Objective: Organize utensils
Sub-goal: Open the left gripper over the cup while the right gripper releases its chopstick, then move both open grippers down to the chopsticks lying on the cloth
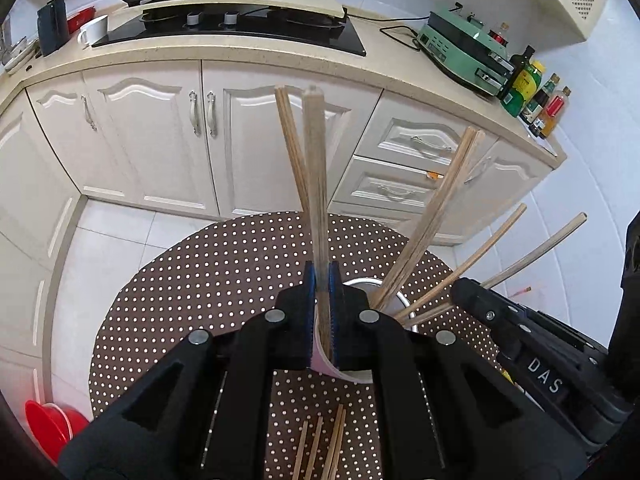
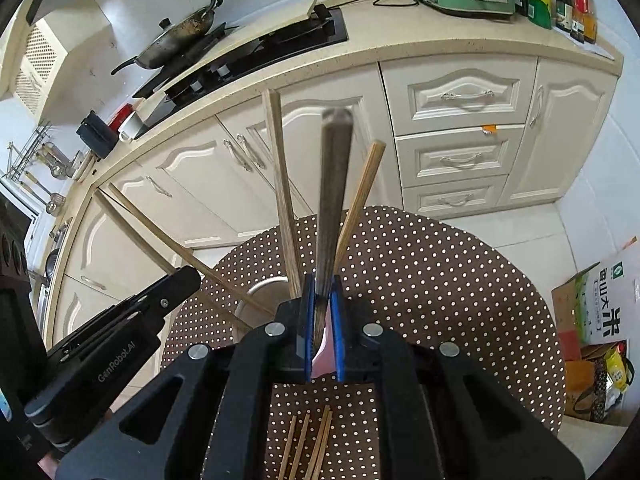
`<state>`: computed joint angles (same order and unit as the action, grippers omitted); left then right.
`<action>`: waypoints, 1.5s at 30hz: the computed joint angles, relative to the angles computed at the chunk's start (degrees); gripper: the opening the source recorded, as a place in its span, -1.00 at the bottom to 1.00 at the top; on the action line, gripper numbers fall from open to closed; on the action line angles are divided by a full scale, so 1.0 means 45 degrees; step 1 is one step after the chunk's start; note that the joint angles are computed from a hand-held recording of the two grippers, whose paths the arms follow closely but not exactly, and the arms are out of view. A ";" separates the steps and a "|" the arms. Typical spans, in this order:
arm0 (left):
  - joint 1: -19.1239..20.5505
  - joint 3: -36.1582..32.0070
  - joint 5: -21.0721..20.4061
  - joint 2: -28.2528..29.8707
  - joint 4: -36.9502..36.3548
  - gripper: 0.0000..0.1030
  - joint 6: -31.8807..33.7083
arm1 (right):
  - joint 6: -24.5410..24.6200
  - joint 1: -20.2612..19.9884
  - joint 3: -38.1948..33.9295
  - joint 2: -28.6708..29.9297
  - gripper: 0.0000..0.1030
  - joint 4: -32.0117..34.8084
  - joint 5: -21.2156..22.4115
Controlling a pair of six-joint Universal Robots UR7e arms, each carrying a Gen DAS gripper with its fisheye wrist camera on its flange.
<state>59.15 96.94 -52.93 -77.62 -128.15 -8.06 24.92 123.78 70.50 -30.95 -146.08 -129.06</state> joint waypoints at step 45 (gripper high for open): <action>-0.0541 0.1570 0.1086 -0.1463 0.1614 0.20 -0.0666 | 0.2507 0.0547 0.1957 -0.1268 0.14 0.1169 -0.0605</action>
